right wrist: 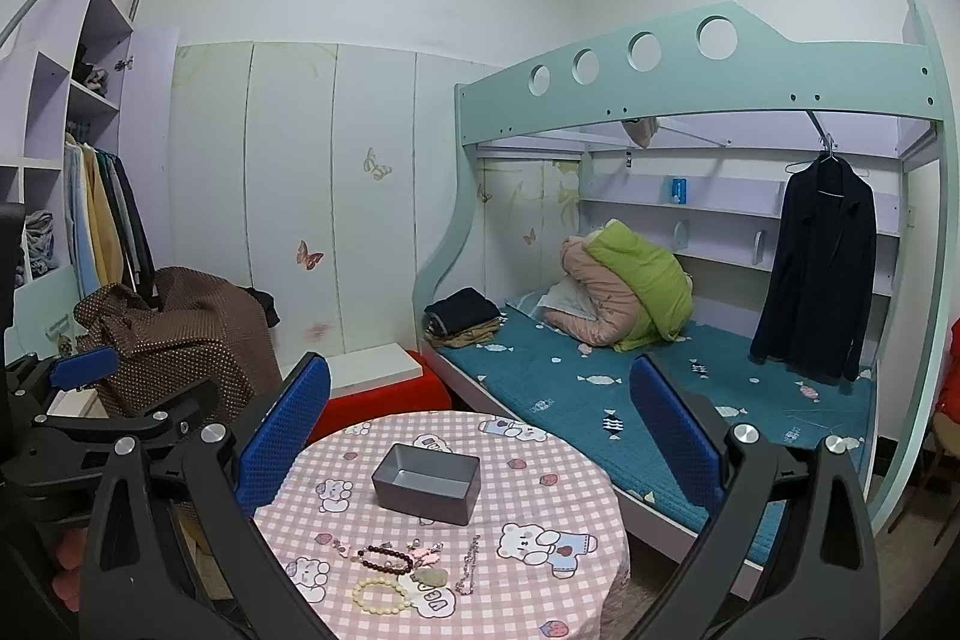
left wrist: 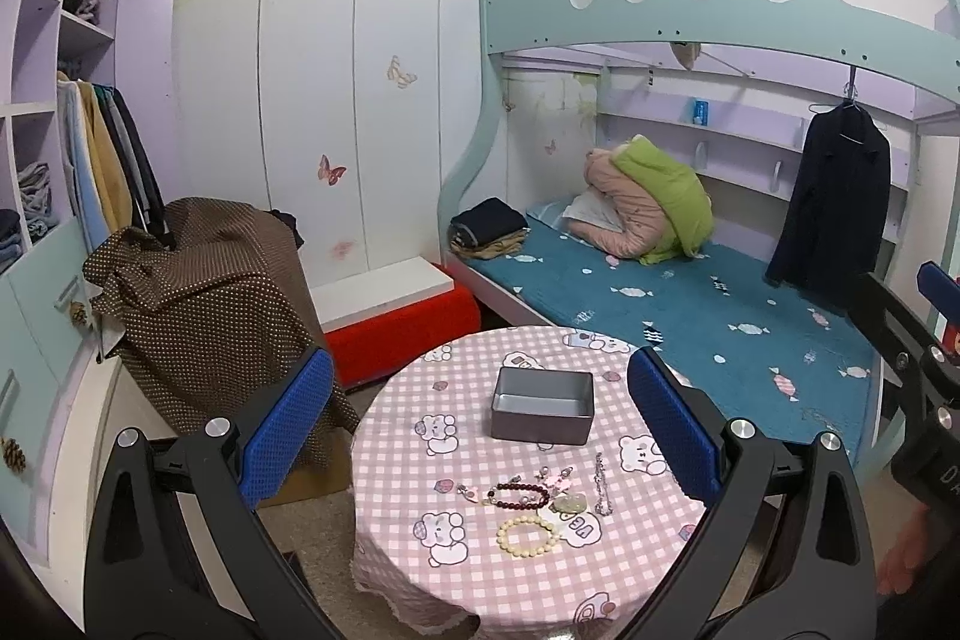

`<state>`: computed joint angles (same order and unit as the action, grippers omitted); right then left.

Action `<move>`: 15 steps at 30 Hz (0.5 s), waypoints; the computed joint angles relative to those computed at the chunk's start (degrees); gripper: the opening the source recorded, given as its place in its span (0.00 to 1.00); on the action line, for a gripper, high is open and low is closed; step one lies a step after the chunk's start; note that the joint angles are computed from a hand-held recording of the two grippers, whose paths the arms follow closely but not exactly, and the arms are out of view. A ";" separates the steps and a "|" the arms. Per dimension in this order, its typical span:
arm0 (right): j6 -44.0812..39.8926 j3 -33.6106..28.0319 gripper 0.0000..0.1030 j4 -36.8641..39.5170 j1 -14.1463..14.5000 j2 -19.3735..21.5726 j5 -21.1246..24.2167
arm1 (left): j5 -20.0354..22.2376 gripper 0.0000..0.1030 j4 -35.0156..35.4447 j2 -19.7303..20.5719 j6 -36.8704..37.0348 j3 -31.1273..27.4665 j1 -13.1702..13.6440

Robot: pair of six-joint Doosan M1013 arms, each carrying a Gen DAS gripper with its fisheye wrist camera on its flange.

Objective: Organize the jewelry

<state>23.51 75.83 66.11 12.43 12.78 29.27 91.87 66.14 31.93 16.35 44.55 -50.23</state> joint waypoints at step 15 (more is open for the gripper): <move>2.48 -1.37 0.93 -2.26 -0.13 0.95 1.44 | 0.62 0.95 -0.59 0.28 0.38 -0.63 0.14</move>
<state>25.99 74.47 63.86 12.30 13.73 30.70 92.49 65.55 32.21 16.72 43.92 -50.10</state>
